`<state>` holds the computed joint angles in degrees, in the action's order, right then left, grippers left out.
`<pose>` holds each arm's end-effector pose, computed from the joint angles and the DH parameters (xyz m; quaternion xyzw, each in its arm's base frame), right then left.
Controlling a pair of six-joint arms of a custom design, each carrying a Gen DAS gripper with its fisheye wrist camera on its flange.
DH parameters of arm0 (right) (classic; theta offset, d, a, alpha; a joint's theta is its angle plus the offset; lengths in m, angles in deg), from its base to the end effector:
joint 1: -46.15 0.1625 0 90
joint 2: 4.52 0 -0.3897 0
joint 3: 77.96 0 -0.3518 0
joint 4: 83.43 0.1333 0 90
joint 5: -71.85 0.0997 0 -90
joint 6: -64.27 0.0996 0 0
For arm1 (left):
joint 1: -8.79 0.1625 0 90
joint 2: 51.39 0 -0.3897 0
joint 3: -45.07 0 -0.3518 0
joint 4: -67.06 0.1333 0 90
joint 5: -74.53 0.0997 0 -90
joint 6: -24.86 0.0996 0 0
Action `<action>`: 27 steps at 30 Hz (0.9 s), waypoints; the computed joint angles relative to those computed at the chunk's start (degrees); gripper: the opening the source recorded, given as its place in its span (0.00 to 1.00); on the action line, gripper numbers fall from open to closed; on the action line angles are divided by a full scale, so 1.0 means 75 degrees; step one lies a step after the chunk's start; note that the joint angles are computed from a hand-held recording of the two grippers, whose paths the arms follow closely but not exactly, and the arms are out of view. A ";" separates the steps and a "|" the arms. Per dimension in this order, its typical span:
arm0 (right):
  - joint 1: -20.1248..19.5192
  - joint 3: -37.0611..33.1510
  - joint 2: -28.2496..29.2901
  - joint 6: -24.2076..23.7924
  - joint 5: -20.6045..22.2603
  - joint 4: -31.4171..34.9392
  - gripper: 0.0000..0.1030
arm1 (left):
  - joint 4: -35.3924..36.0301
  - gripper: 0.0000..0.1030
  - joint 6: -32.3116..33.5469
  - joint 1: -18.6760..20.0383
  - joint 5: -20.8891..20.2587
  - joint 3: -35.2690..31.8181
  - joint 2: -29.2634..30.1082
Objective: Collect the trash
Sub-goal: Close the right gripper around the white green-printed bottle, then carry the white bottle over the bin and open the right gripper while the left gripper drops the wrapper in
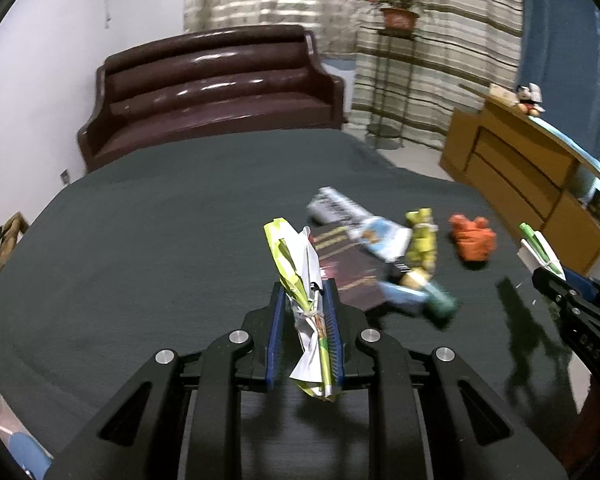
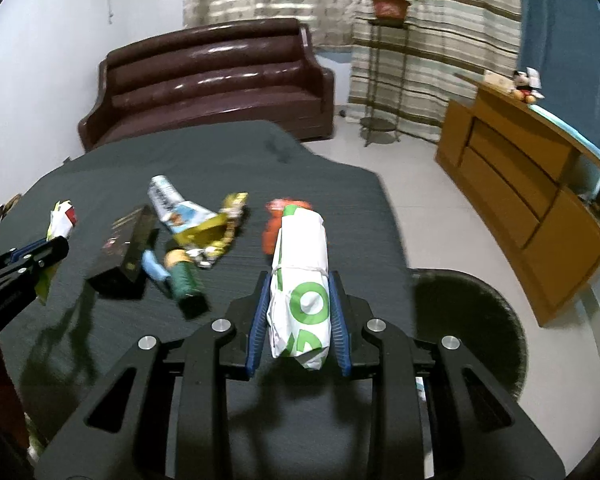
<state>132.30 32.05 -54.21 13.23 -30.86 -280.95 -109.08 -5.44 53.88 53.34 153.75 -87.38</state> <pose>0.0732 -0.5715 0.1612 0.3239 -0.8523 0.3064 0.2734 -0.2107 -0.5317 0.0438 0.0386 0.8212 -0.4190 0.3856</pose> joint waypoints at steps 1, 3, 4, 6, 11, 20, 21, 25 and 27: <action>-0.0053 0.0003 -0.0055 0.0008 0.0000 -0.0040 0.27 | -0.0121 0.20 0.0133 -0.0036 -0.0043 -0.0065 0.0089; -0.0193 0.0022 -0.0194 0.0017 -0.0011 -0.0135 0.27 | -0.0419 0.20 0.0544 -0.0118 -0.0175 -0.0306 0.0353; -0.0233 0.0016 -0.0219 0.0018 -0.0024 -0.0181 0.27 | -0.0506 0.20 0.0688 -0.0157 -0.0244 -0.0428 0.0479; -0.0378 0.0003 -0.0322 0.0021 -0.0030 -0.0266 0.27 | -0.0697 0.20 0.1082 -0.0212 -0.0443 -0.0728 0.0751; -0.0688 -0.0162 -0.0481 0.0035 -0.0094 -0.0380 0.27 | -0.0943 0.20 0.1928 -0.0339 -0.0868 -0.1553 0.1432; -0.1173 -0.0469 -0.0707 0.0156 -0.0064 -0.0282 0.27 | -0.0734 0.20 0.2929 -0.0464 -0.1548 -0.3084 0.2509; -0.1228 -0.0493 -0.0731 0.0171 -0.0041 -0.0269 0.27 | -0.0664 0.20 0.2978 -0.0467 -0.1602 -0.3209 0.2585; -0.1367 -0.0636 -0.0774 0.0278 0.0015 -0.0146 0.27 | -0.0396 0.20 0.3168 -0.0465 -0.1712 -0.3811 0.2961; -0.1412 -0.0725 -0.0773 0.0331 0.0039 -0.0088 0.27 | -0.0188 0.20 0.3155 -0.0472 -0.1718 -0.4122 0.3154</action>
